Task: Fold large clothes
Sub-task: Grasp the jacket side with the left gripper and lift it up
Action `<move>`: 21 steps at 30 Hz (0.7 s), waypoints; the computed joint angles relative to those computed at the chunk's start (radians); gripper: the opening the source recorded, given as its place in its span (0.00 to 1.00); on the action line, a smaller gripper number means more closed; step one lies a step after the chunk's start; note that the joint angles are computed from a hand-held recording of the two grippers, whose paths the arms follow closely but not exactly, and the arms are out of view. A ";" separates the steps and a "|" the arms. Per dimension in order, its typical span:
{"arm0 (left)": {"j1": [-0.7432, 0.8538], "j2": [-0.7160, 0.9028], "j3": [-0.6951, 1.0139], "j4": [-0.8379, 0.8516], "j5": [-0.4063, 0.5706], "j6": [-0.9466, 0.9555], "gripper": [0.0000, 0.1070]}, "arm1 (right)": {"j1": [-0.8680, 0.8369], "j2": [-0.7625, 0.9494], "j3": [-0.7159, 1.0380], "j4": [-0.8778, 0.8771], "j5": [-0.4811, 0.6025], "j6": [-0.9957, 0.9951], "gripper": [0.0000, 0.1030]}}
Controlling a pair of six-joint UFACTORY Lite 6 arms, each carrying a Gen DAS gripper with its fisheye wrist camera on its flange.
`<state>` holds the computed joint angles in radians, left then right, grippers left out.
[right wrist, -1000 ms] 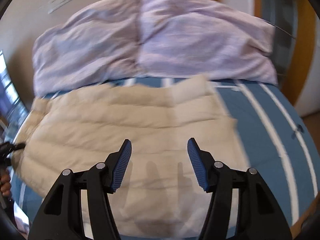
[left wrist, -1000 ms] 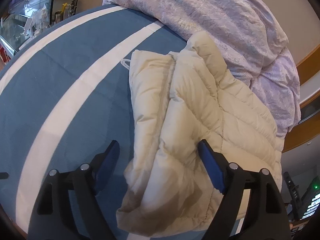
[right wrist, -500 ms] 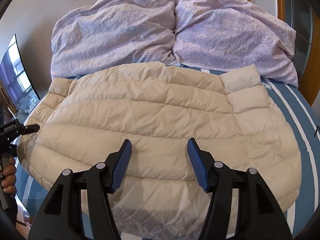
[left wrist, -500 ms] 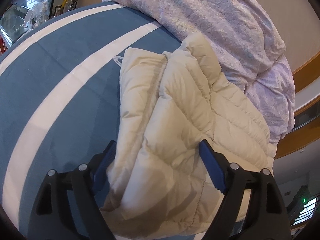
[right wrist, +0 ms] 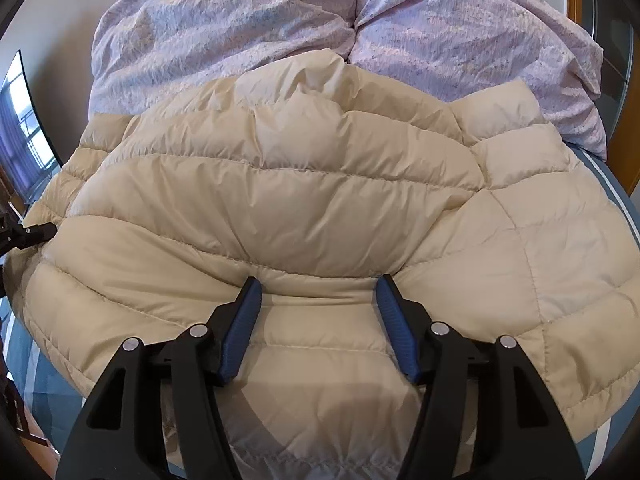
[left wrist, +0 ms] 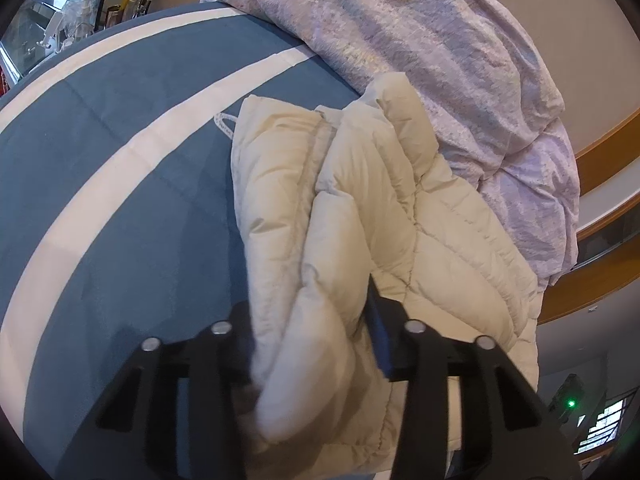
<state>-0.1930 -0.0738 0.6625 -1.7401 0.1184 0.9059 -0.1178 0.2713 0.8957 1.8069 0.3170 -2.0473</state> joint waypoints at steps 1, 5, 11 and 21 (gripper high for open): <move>0.000 -0.003 0.000 -0.006 0.001 0.008 0.32 | 0.001 0.001 0.000 0.011 -0.002 -0.012 0.60; -0.001 -0.024 -0.002 -0.019 0.010 0.022 0.23 | 0.006 0.006 -0.003 0.053 -0.007 -0.059 0.61; -0.010 -0.101 0.003 0.048 0.025 -0.060 0.18 | 0.005 0.017 0.007 0.038 -0.010 -0.046 0.61; -0.127 -0.156 0.144 0.358 -0.004 -0.401 0.17 | 0.000 0.033 0.030 -0.034 -0.011 0.027 0.61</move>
<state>-0.3199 -0.2302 0.8063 -1.3821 0.1143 0.5053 -0.1175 0.3039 0.9256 1.7727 0.3060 -2.0199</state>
